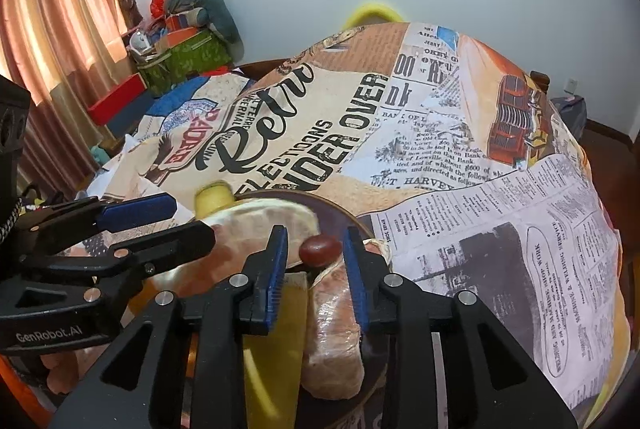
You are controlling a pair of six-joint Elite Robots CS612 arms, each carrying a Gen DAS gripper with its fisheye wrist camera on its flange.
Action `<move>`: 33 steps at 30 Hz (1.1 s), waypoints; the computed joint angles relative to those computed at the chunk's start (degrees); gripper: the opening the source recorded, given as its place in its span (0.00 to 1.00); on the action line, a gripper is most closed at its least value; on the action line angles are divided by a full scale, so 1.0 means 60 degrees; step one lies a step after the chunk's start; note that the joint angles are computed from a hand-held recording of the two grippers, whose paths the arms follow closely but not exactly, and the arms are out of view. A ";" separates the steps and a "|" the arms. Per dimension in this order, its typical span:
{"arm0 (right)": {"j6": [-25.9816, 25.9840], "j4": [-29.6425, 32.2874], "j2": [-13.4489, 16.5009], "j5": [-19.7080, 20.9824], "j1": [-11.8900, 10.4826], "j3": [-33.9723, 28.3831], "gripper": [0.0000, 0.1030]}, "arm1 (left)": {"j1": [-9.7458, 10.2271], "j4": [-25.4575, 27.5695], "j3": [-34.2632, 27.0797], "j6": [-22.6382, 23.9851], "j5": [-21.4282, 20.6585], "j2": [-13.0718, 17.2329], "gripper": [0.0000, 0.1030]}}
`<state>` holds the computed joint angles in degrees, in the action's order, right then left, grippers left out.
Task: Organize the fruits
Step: 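Lower the pomelo segment onto the plate with the left tool while the right tool places the date, then grasp the large orange on the cloth with the left tool while the right tool grasps another date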
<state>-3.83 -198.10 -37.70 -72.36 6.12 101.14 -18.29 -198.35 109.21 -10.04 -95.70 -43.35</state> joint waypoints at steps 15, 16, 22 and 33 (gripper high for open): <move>0.0180 -0.1150 -0.0649 -0.0316 0.0082 0.1089 0.28 | 0.0011 -0.0917 0.1156 0.0183 0.0677 -0.0700 0.53; 0.0215 -0.1240 -0.0685 -0.0333 0.0090 0.1168 0.30 | 0.0015 -0.1029 0.1303 0.0221 0.0771 -0.0771 0.53; 0.0310 -0.1739 -0.0890 -0.0618 0.0245 0.1651 0.33 | 0.0134 -0.1306 0.1909 0.0332 0.1157 -0.1060 0.54; 0.0515 -0.1815 -0.0971 -0.0880 0.0537 0.2156 0.33 | 0.0525 -0.1425 0.2641 0.0210 0.1251 -0.1201 0.57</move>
<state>-0.74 -208.99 -43.53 -77.64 9.34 114.07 -15.14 -206.91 125.06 -8.79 -88.19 -50.56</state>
